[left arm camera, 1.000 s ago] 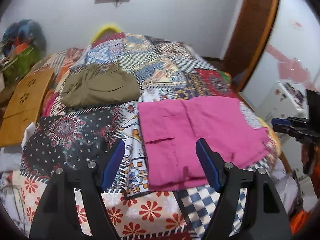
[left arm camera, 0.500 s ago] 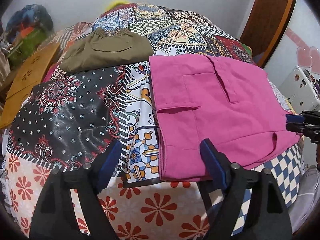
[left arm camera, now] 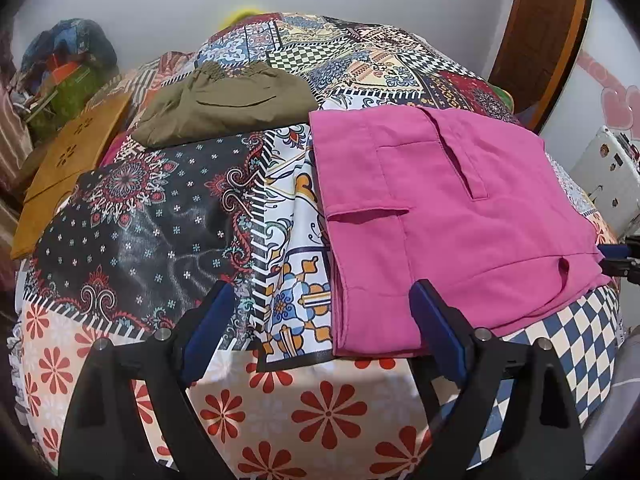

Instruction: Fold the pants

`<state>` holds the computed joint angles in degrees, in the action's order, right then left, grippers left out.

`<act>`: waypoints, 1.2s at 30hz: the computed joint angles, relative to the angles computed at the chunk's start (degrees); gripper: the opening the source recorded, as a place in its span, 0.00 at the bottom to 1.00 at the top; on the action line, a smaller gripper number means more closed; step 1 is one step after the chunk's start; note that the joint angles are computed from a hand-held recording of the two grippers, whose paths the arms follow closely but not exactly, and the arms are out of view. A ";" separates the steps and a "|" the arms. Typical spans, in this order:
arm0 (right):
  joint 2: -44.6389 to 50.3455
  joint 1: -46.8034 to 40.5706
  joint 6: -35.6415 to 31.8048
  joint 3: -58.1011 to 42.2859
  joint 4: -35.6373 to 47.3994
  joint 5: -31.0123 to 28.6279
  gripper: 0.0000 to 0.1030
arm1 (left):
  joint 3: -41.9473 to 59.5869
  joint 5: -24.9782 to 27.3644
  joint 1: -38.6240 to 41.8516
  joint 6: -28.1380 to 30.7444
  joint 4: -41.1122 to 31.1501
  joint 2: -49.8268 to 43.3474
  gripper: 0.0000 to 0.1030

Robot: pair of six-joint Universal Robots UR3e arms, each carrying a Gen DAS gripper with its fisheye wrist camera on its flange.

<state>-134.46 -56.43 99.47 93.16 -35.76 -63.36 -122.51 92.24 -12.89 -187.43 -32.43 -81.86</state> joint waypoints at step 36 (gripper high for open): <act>33.98 24.98 45.08 3.78 -62.95 4.56 0.39 | 40.43 -20.55 11.09 5.06 -14.09 -33.95 0.52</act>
<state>-100.48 -31.45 144.55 96.94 -98.71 -58.81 -82.07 71.69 -1.80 -182.37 -46.52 -115.81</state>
